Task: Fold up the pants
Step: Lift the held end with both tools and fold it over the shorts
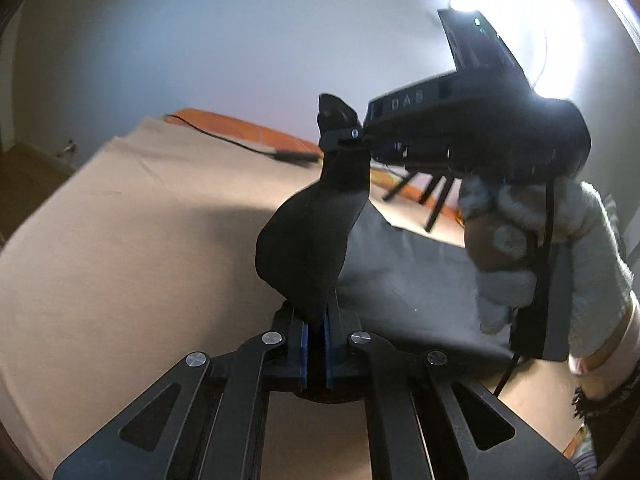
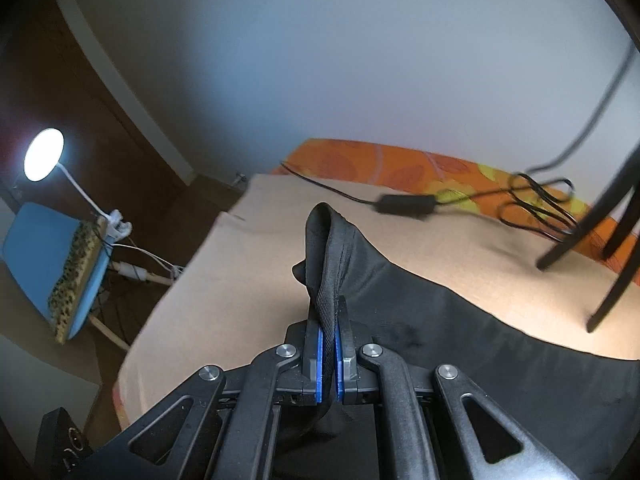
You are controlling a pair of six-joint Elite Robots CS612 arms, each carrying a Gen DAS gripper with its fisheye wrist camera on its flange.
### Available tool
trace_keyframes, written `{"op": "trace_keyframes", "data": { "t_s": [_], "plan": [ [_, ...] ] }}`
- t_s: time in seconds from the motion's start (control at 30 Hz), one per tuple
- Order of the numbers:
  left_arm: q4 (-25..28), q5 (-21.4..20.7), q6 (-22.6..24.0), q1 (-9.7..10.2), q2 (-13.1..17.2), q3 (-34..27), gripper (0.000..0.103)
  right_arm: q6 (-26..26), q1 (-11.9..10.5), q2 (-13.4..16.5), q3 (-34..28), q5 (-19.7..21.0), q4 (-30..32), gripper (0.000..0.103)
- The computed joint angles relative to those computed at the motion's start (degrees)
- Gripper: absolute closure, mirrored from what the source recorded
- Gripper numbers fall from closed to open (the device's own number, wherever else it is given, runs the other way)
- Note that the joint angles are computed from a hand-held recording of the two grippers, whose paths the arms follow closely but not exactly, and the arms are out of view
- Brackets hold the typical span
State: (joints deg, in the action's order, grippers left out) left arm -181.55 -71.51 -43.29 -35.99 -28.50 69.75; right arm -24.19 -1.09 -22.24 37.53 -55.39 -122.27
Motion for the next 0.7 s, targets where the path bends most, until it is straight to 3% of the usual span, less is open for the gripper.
{"op": "trace_keyframes", "data": {
  "t_s": [0.13, 0.23, 0.33, 0.37, 0.7],
  "plan": [
    [-1.48, 5.3, 0.81, -0.49, -2.76, 4.78, 0.099, -1.43, 1.13, -1.33, 2.14, 1.59, -0.75, 0.101],
    [-2.3, 7.0, 1.05, -0.89, -3.83, 6.52, 0.099, -2.88, 1.46, -2.32, 3.65, 4.26, -0.97, 0.101],
    [-1.3, 8.85, 5.02, -2.11, -3.76, 5.76, 0.099, -3.27, 1.16, -2.93, 4.67, 5.94, -1.56, 0.101],
    [-0.72, 7.98, 6.36, -1.7, -3.21, 4.3, 0.099, -3.02, 0.79, -3.0, 4.79, 6.53, -1.52, 0.101],
    [4.19, 3.09, 17.26, -4.67, 1.89, -8.28, 0.099, -0.73, -3.92, -3.22, 4.8, 7.27, -2.28, 0.101]
  ]
}}
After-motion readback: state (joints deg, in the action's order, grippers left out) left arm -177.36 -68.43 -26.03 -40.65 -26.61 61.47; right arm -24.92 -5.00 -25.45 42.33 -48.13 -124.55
